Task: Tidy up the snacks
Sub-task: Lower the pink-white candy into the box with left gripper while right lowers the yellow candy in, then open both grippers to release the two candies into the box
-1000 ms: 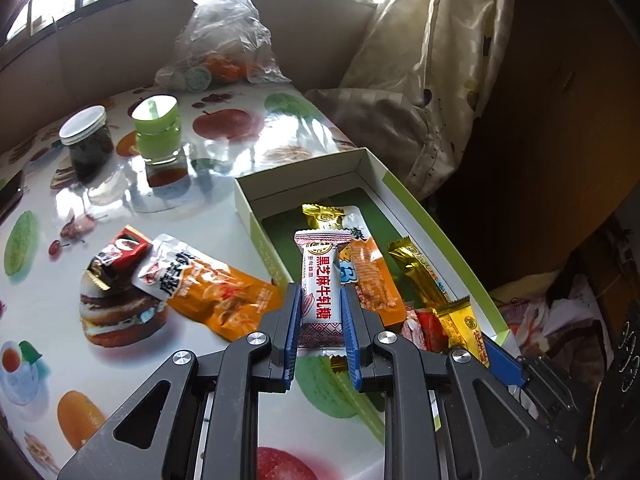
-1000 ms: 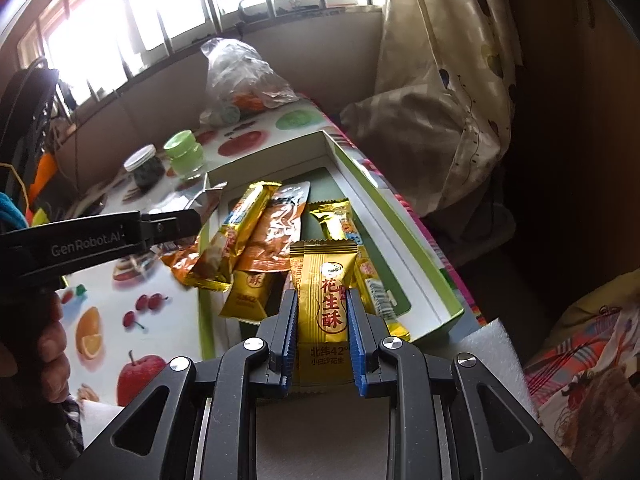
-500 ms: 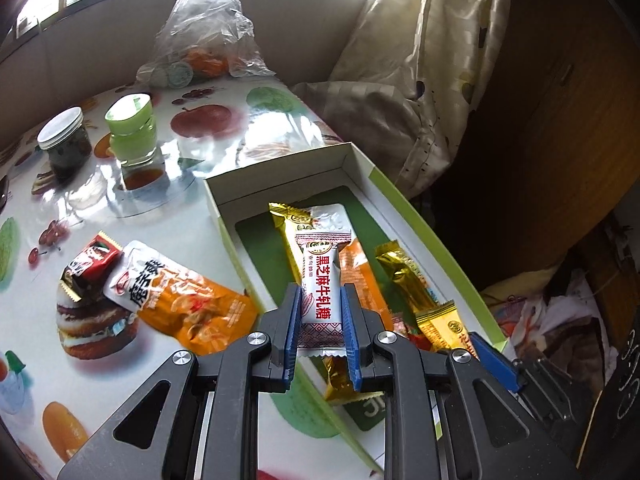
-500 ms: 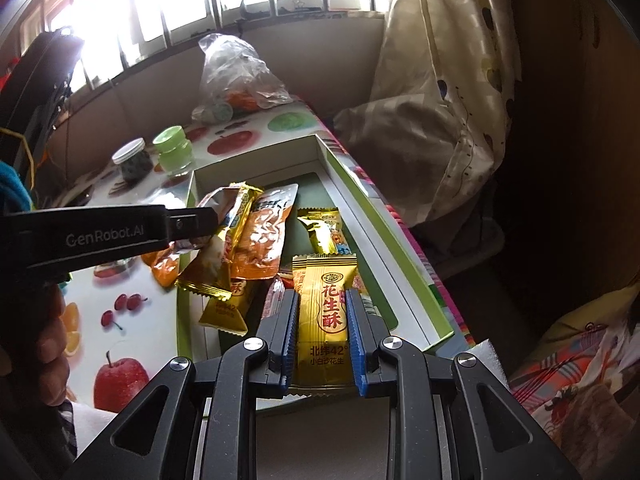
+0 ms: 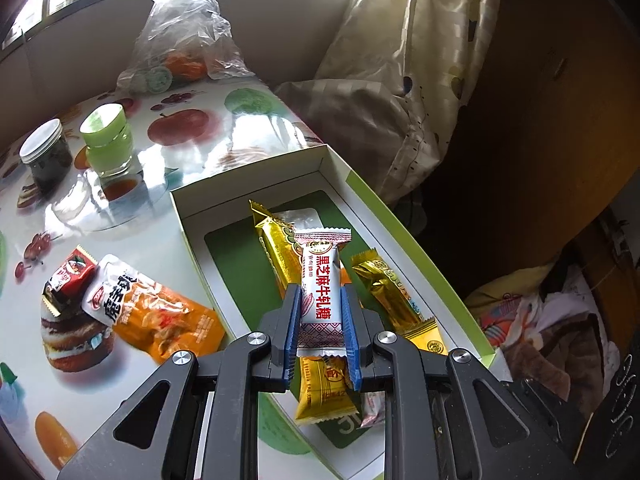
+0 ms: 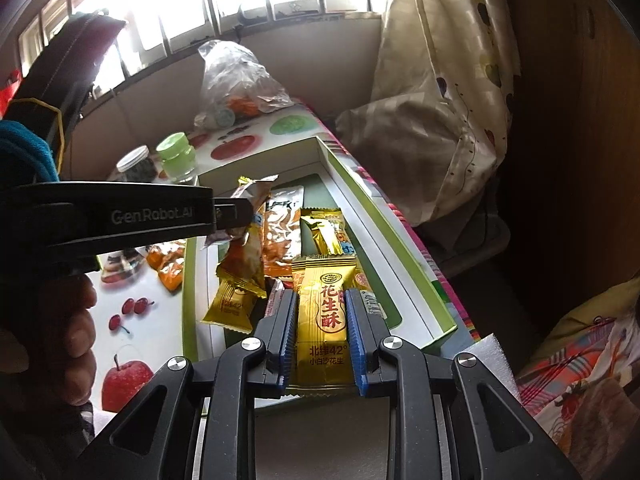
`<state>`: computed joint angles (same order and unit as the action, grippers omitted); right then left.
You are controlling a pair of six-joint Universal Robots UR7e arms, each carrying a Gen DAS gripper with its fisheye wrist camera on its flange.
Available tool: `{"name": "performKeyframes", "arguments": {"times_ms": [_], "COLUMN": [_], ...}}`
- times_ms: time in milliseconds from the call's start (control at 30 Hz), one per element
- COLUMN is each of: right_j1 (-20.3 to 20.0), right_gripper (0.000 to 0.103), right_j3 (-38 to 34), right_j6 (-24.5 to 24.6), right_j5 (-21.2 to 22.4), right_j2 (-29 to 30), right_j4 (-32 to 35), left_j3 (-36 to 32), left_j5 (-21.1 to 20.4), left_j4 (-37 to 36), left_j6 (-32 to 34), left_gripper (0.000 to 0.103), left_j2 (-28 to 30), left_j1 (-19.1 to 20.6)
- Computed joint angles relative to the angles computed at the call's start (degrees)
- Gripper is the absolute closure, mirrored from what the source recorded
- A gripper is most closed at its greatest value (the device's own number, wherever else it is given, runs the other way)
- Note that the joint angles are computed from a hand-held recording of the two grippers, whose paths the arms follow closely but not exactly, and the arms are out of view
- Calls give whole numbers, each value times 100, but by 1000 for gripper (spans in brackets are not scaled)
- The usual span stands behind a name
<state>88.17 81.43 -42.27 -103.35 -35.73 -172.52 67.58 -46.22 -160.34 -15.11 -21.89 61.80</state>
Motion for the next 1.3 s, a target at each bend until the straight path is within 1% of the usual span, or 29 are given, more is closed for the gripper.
{"name": "performKeyframes", "arguments": {"times_ms": [300,367,467,533,600,833,867,933,1000,1300], "right_j1": [2,2,3,15,23,49,50,58,61,87], "right_gripper": [81,79,78,76,74,69,68,65,64,59], "right_j3": [31,39,34,47,52,90,94,118,150,278], "right_j6": [46,50,51,28,42,47,46,27,10,-98], "right_j5": [24,33,26,4,-10,-84,-79,-96,-115,-136], "right_j2": [-17,-20,-20,-17,-11,-3,-7,-10,-21,-76], "right_j4": [-1,-4,49,38,21,-55,-52,-100,-163,-340], "left_j3": [-188,-174,-125,-109,-108,9,31,96,158,588], "left_j5": [-78,-76,-188,-223,-238,-182,-177,-176,-141,54], "left_j4": [102,110,-3,-55,-32,-76,-99,-146,-187,-494], "left_j6": [33,11,93,145,129,78,86,86,89,176], "left_gripper": [82,81,76,70,69,67,67,61,60,60], "left_j2": [88,81,60,56,50,-6,-16,-51,-83,-292], "left_j1": [23,17,13,6,11,-8,-13,-20,-34,-142]}}
